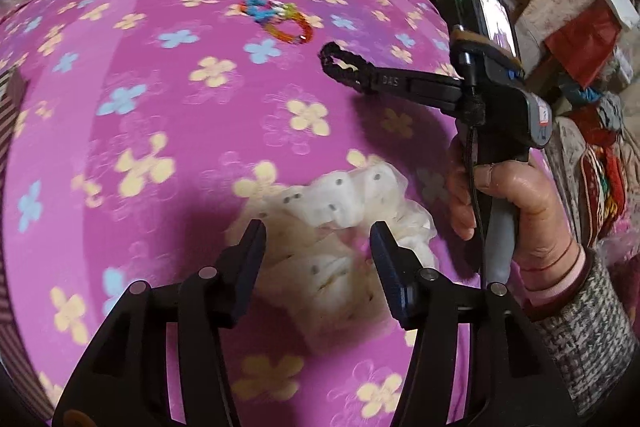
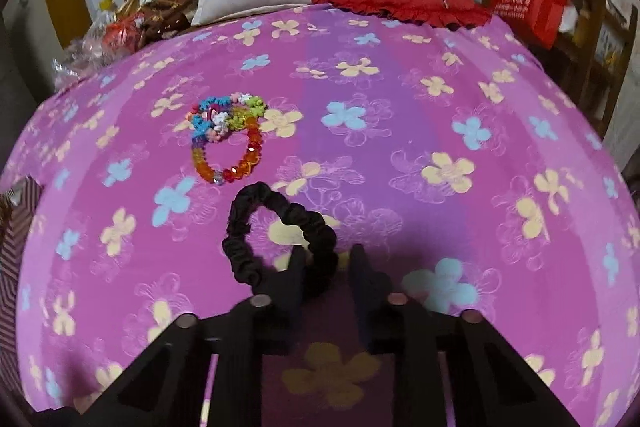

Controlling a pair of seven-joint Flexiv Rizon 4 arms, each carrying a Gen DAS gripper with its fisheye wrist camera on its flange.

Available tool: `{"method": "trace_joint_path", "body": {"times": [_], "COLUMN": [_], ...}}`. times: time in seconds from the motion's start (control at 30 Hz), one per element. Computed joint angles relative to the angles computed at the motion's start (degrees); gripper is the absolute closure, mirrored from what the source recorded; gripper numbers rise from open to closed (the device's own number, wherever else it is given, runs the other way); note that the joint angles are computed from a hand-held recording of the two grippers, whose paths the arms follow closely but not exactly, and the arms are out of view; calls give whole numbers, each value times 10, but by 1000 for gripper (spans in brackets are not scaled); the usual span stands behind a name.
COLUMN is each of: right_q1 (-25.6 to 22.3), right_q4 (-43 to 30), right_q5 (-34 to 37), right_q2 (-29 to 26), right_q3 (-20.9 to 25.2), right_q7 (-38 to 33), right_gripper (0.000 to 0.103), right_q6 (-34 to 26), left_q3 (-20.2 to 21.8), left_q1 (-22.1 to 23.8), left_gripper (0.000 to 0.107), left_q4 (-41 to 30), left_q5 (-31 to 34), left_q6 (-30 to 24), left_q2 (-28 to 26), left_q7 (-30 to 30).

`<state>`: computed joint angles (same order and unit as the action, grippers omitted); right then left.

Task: Organize jewelry
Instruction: 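Grasp the black scrunchie with the right tool while the left tool takes the cream scrunchie, then carry both scrunchies into the white tray and open both tools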

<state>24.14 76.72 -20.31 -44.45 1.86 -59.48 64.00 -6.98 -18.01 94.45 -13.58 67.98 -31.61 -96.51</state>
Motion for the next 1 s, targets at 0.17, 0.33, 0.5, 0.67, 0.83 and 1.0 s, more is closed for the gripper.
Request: {"method": "trace_joint_path", "body": {"times": [0.17,0.33,0.5,0.67,0.83,1.0], "right_q1": [-3,-1,3,18,34,49], "right_q4": [17,70,144,224,271,261], "right_q5": [7,9,2,-26,-69,-97], "right_q2": [8,40,88,148,197,213], "right_q3": [1,1,-5,-21,-20,13], "right_q7": [12,28,55,102,144,140], "right_gripper": [95,96,97,97,97,97], "right_q6": [16,38,73,108,121,104], "left_q3": [25,48,36,61,83,131], "left_q1": [-26,-42,-30,-40,-38,-32], "left_gripper": [53,93,96,96,96,96], "left_q4": [-35,-51,10,77,156,205], "left_q5": [37,75,75,116,147,207], "left_q6": [-24,-50,-3,70,143,181], "left_q2": [-22,-24,22,82,151,203], "left_q7": [-18,-60,-59,-83,-100,-164]}}
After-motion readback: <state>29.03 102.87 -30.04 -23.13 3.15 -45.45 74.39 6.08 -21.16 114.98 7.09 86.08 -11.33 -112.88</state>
